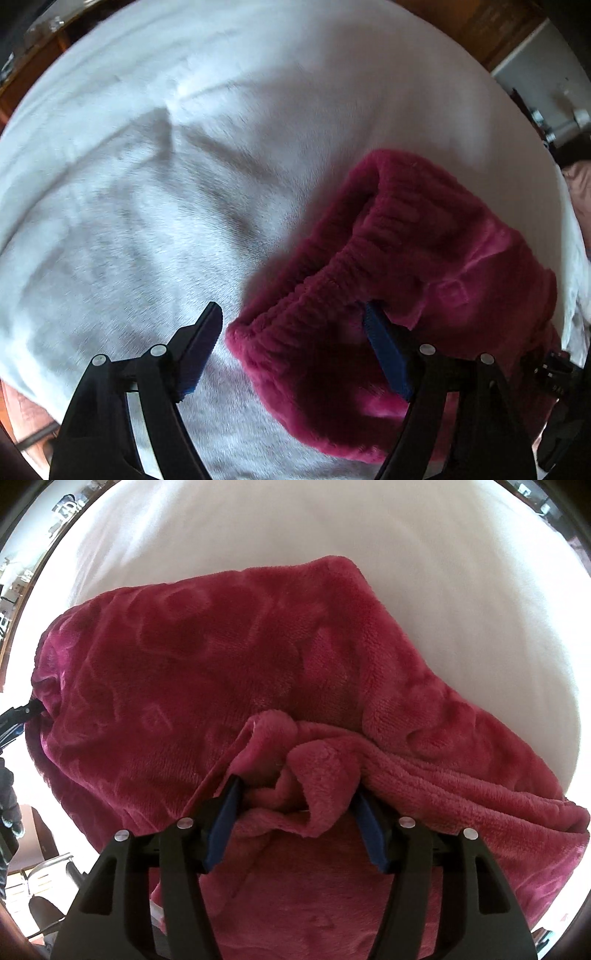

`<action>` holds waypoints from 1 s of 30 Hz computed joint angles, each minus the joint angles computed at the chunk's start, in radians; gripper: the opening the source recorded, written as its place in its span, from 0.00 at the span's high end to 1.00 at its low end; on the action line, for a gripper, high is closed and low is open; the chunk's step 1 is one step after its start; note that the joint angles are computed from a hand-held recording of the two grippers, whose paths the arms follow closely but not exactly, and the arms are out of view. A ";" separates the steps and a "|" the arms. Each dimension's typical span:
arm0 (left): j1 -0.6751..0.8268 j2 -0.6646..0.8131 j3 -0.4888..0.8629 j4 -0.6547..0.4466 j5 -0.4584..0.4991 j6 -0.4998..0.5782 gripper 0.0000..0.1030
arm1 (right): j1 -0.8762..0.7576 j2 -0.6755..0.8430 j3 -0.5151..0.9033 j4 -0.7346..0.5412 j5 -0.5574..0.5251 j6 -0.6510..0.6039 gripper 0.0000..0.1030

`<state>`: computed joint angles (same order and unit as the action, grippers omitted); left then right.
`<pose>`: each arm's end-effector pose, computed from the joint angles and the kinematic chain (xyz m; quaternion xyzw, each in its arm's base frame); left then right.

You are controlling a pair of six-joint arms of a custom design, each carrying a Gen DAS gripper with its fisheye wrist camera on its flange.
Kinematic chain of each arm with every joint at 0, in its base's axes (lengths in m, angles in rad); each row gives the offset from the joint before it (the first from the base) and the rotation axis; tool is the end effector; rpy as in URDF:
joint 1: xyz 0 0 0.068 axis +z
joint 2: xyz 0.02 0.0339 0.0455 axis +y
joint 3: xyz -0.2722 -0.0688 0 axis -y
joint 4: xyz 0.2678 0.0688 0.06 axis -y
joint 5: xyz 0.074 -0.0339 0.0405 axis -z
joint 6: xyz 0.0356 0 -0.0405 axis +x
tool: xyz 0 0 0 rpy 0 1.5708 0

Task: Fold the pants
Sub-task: 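Grasp the waistband with the left tool and lift it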

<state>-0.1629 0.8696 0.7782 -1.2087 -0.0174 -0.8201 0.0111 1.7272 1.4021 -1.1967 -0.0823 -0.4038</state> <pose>0.1440 -0.0230 0.2512 -0.3209 0.9374 -0.0561 0.1230 0.3406 0.0067 0.2444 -0.2067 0.9772 0.0356 0.0320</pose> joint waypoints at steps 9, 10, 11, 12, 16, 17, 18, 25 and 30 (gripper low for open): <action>0.171 0.040 -0.102 0.155 0.190 0.146 0.14 | 0.005 -0.027 -0.034 0.024 0.003 0.013 0.40; 0.177 0.029 -0.117 0.164 0.199 0.144 0.14 | 0.003 -0.030 -0.035 0.023 0.003 0.013 0.40; 0.182 0.028 -0.124 0.177 0.210 0.144 0.14 | 0.004 -0.033 -0.039 0.025 0.003 0.014 0.40; 0.191 0.017 -0.134 0.178 0.218 0.152 0.14 | 0.004 -0.037 -0.045 0.027 0.003 0.016 0.40; 0.182 -0.020 -0.151 0.182 0.255 0.143 0.26 | -0.001 -0.048 -0.065 0.043 0.001 0.013 0.40; 0.182 -0.028 -0.152 0.184 0.268 0.139 0.32 | -0.007 -0.046 -0.063 0.043 0.001 0.006 0.40; 0.177 -0.049 -0.156 0.175 0.276 0.130 0.36 | -0.007 -0.049 -0.067 0.048 0.002 0.005 0.40; 0.045 -0.093 -0.098 0.117 0.233 0.046 0.63 | -0.018 -0.081 -0.085 0.050 -0.004 -0.021 0.40; 0.049 -0.076 0.006 0.073 0.204 0.048 0.65 | -0.036 -0.167 -0.107 0.041 -0.027 -0.097 0.40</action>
